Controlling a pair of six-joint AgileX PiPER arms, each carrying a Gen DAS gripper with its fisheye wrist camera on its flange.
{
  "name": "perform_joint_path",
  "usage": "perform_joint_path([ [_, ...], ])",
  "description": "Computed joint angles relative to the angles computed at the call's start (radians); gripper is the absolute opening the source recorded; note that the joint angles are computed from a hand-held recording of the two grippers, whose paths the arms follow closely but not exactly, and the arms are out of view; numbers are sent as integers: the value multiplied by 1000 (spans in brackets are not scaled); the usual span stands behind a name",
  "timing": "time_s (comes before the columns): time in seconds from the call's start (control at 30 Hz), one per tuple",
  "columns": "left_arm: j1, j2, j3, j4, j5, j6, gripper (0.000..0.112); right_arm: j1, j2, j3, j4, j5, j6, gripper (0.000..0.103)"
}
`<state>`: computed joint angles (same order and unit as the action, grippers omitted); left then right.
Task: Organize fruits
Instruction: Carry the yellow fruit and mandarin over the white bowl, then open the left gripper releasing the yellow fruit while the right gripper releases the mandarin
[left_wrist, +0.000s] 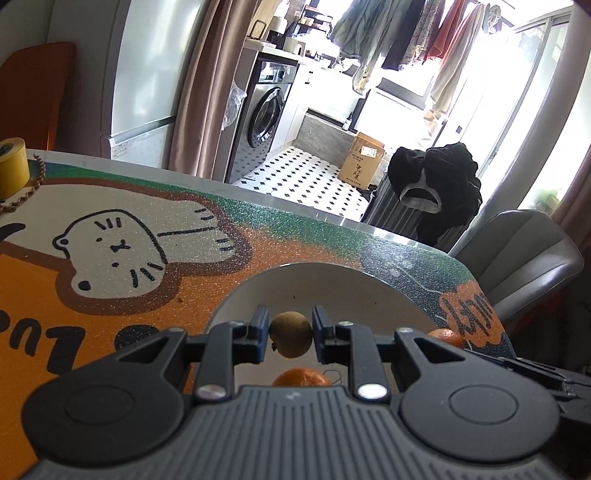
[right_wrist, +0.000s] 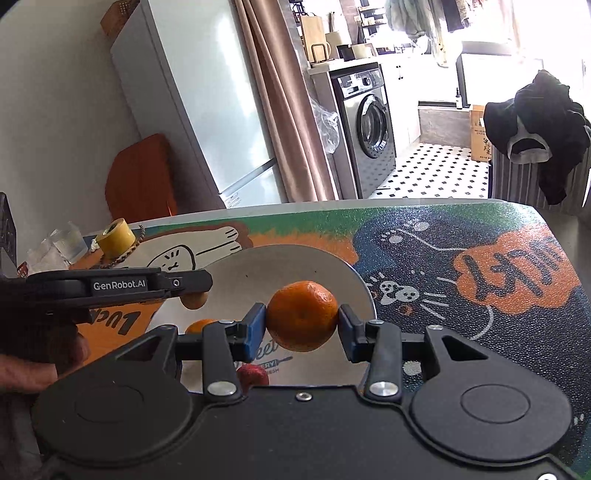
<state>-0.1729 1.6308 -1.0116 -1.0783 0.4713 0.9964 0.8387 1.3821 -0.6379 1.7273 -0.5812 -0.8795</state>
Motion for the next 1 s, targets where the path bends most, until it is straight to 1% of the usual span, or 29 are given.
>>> perform_joint_path([
  [0.03,-2,7,-1,-6,-10,4,23,-14,13,-5,-7,16,5,40],
  [0.1,-4,20,-3,-19,-22,22,27,-31,36,-10,-32,39,23,40],
  [0.13,-2,25,-6,-21,-20,26,27,-40,49,-16,-38,50,25,40],
  [0.2,6,31,-9,-45,-12,54,32,-54,69,-24,-52,67,35,40],
  [0.23,11,30,-8,-52,-9,58,33,-64,78,-30,-56,75,34,40],
  [0.33,32,12,-2,-81,18,76,42,-75,99,-50,-59,81,27,40],
  [0.4,40,-11,12,-103,21,105,53,-83,108,-60,-63,88,29,40],
  [0.53,61,-72,58,-146,19,167,68,-98,120,-73,-81,106,40,40],
  [0.6,76,-102,83,-161,26,179,76,-102,123,-76,-88,115,46,44],
  [0.67,87,-125,100,-152,28,184,81,-90,123,-81,-80,92,36,47],
  [0.7,91,-139,107,-128,26,160,82,-88,120,-83,-67,88,23,48],
  [0.77,107,-164,125,-120,33,147,83,-75,105,-79,-55,69,29,55],
  [0.8,115,-179,137,-129,36,159,83,-64,96,-74,-55,54,39,56],
  [0.87,123,-213,164,-135,21,173,85,-46,73,-55,-74,35,84,62],
  [0.93,139,-245,193,-158,23,195,87,-27,53,-37,-81,17,116,66],
  [1.0,154,-268,209,-152,34,191,87,-1,39,-26,-71,-17,129,70],
])
